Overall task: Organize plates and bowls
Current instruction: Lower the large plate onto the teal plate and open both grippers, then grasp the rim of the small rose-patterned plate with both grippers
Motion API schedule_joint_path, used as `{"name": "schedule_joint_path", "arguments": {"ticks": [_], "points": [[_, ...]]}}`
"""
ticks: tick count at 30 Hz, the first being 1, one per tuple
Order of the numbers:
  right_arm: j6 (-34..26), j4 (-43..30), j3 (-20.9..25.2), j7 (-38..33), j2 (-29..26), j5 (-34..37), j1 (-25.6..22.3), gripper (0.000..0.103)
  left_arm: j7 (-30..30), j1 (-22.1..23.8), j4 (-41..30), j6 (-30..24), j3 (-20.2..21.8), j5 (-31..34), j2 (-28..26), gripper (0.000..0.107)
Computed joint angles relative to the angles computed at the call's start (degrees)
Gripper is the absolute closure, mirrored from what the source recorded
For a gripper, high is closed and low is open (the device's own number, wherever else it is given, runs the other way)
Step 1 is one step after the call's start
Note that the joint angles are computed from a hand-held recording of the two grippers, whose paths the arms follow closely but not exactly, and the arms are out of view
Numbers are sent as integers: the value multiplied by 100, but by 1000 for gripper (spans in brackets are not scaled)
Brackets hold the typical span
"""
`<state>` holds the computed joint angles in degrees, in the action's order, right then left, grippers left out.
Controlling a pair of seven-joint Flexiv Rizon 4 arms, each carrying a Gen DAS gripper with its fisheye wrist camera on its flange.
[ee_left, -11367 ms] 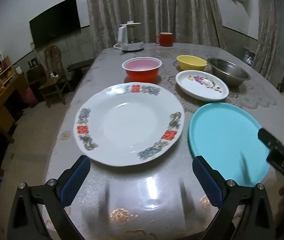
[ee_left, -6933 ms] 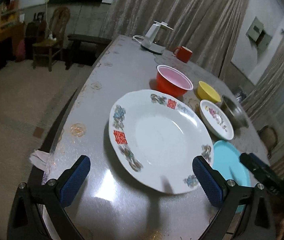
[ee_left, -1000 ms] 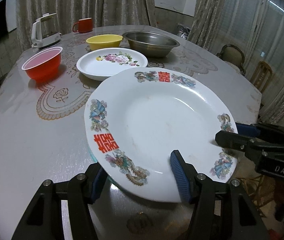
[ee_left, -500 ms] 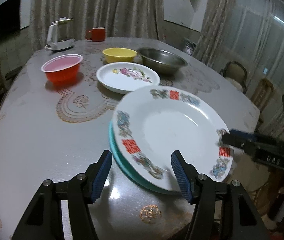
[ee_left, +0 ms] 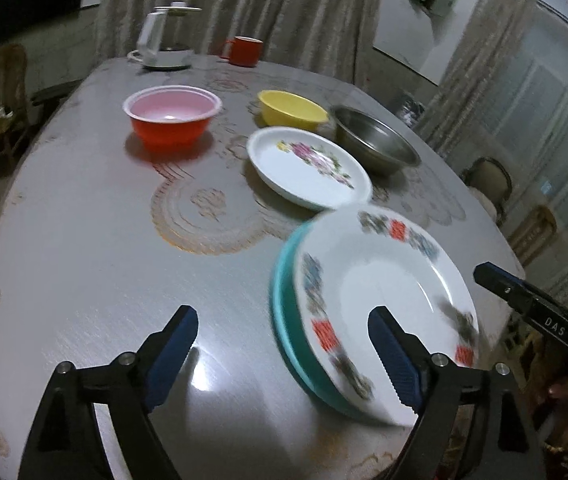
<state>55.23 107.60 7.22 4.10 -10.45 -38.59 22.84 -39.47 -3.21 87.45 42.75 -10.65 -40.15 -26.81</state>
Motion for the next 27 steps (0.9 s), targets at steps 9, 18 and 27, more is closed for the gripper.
{"name": "schedule_joint_path", "arguments": {"ticks": [9,18,27], "points": [[106,-528,-72,-1583,-407,1166,-419,60,-994,-15,-1126,-384,27,353,-694,19],[1361,-1101,195,-2979,-1179,3068,-910,60,-1574,-123,-2368,-913,-132,670,-1504,32],[736,-2142,461,-3995,-1859,4158,-1208,60,-1902,-374,-3480,-1294,-93,1122,-2211,36]]}}
